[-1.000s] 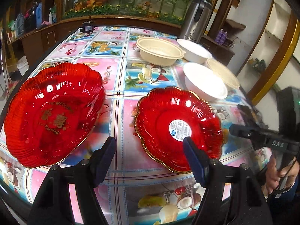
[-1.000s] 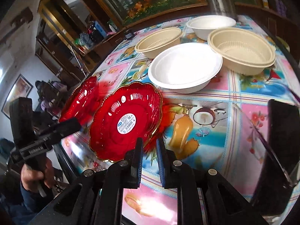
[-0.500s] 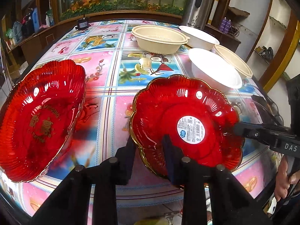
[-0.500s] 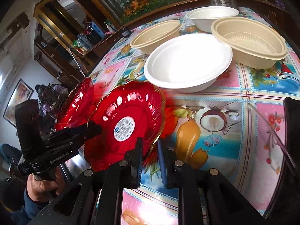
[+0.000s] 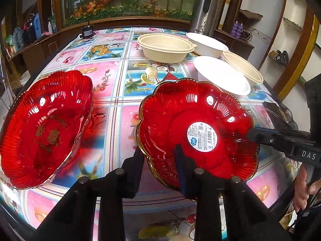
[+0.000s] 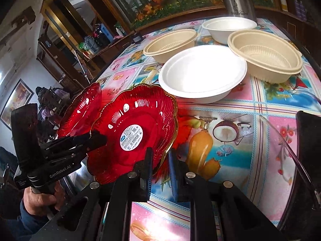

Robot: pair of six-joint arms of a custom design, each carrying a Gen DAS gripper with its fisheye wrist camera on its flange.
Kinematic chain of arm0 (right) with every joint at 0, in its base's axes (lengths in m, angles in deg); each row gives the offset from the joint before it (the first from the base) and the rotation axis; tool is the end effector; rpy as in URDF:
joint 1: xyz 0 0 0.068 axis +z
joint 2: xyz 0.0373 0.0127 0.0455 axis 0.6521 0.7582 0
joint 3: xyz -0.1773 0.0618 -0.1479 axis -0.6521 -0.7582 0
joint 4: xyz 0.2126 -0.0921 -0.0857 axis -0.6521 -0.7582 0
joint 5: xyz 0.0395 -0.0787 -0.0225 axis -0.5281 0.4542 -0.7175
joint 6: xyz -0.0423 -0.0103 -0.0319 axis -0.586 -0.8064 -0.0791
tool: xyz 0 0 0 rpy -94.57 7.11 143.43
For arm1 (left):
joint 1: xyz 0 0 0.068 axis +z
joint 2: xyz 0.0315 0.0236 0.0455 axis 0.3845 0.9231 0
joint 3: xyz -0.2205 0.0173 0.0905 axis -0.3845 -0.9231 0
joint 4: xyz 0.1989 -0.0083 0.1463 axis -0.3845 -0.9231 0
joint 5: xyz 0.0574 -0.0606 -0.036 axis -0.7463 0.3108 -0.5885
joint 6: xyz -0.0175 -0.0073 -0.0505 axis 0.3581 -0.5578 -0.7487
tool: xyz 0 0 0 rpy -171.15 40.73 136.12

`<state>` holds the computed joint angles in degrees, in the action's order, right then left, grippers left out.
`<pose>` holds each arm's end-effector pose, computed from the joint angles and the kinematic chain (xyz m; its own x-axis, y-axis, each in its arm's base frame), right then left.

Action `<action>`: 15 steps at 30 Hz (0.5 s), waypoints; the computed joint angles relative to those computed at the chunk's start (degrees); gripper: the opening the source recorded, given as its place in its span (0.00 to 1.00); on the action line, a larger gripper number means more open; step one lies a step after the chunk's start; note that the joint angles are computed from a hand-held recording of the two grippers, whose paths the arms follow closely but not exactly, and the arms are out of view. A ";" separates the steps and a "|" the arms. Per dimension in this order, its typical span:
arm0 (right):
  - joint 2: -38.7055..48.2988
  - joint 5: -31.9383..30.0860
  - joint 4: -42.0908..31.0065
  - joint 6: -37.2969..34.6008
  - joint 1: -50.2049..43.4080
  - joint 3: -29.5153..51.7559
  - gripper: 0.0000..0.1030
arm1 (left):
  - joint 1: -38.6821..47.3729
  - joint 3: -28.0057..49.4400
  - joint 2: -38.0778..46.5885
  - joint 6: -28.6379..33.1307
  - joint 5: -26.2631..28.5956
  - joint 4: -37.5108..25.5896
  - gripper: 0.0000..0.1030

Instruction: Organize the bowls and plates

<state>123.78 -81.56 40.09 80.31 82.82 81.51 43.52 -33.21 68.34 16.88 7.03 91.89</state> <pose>0.1312 0.1171 0.0494 -0.8344 0.1367 -0.5339 -0.1351 0.8885 0.4385 0.1736 0.0477 0.0358 -0.7537 0.2366 -0.6131 0.3795 0.9184 -0.1121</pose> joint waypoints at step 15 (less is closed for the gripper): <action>-9.12 4.93 -12.06 -0.26 5.64 4.31 0.16 | 10.99 0.99 -11.48 8.06 7.86 -14.26 0.28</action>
